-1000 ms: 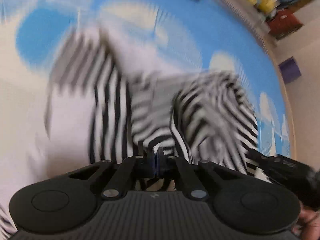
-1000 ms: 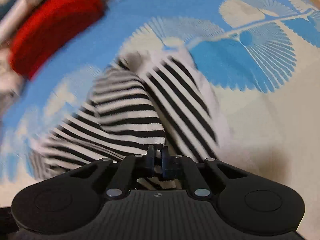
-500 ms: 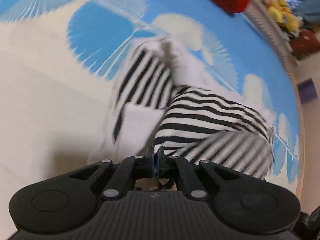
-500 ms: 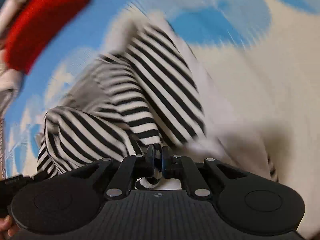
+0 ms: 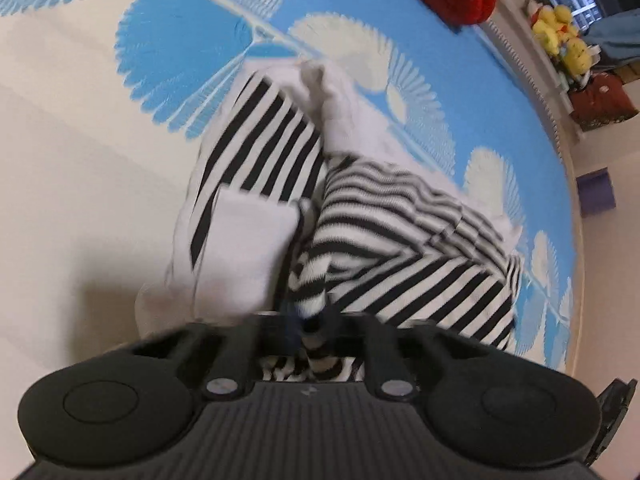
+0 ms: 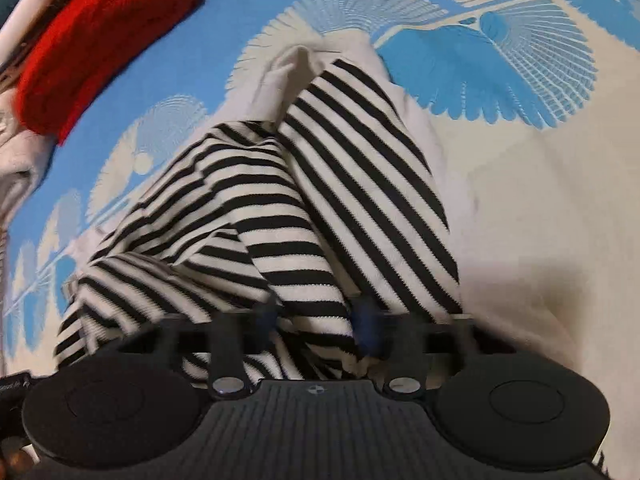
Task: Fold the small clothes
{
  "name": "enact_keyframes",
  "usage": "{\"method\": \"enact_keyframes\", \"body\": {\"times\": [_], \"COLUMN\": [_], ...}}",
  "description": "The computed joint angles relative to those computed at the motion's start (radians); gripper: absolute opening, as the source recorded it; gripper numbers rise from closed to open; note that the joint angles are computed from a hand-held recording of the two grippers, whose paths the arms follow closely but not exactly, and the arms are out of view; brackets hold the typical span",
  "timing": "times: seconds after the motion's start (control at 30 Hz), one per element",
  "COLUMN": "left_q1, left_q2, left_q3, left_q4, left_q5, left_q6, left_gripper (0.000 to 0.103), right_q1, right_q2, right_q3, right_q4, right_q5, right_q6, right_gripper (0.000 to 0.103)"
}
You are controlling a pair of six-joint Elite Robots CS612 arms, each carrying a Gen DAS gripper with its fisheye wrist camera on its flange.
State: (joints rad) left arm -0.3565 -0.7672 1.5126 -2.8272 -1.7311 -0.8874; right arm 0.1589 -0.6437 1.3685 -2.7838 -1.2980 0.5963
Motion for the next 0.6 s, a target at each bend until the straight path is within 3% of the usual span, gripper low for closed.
{"method": "enact_keyframes", "body": {"times": [0.07, 0.13, 0.2, 0.23, 0.27, 0.33, 0.4, 0.47, 0.5, 0.57, 0.6], "left_q1": [-0.01, -0.011, -0.011, -0.01, -0.005, 0.012, 0.025, 0.022, 0.018, 0.007, -0.001], "left_q2": [-0.011, -0.016, -0.029, -0.033, -0.036, -0.024, -0.014, -0.022, -0.029, -0.041, -0.044], "left_q3": [0.032, 0.055, 0.067, 0.066, 0.059, 0.032, 0.022, 0.025, 0.031, 0.047, 0.054], "left_q4": [-0.147, -0.324, -0.344, -0.292, -0.198, 0.012, 0.102, 0.081, 0.051, -0.035, -0.074], "left_q5": [0.077, 0.085, 0.098, 0.106, 0.101, 0.064, 0.033, 0.052, 0.069, 0.121, 0.162], "left_q6": [0.015, 0.057, 0.099, 0.12, 0.127, 0.069, 0.021, 0.065, 0.088, 0.134, 0.15], "left_gripper": [0.002, 0.002, 0.002, 0.002, 0.002, 0.004, 0.018, 0.025, 0.037, 0.045, 0.045], "right_q1": [-0.001, -0.005, -0.001, -0.002, -0.007, -0.011, -0.016, -0.011, -0.004, 0.009, 0.02], "right_q2": [-0.001, -0.007, -0.017, -0.024, -0.03, -0.031, -0.02, -0.025, -0.027, -0.039, -0.044], "right_q3": [0.031, 0.064, 0.085, 0.09, 0.09, 0.071, 0.049, 0.031, 0.024, 0.03, 0.039], "right_q4": [-0.149, -0.358, -0.494, -0.499, -0.463, -0.279, -0.07, 0.053, 0.052, -0.021, -0.089], "right_q5": [-0.008, -0.031, -0.095, -0.1, -0.088, -0.034, 0.027, 0.007, -0.025, -0.093, -0.16], "right_q6": [0.124, 0.229, 0.248, 0.245, 0.235, 0.185, 0.116, 0.131, 0.125, 0.086, 0.059], "right_gripper": [0.007, 0.007, 0.007, 0.007, 0.007, 0.008, 0.013, 0.015, 0.016, 0.017, 0.023]}}
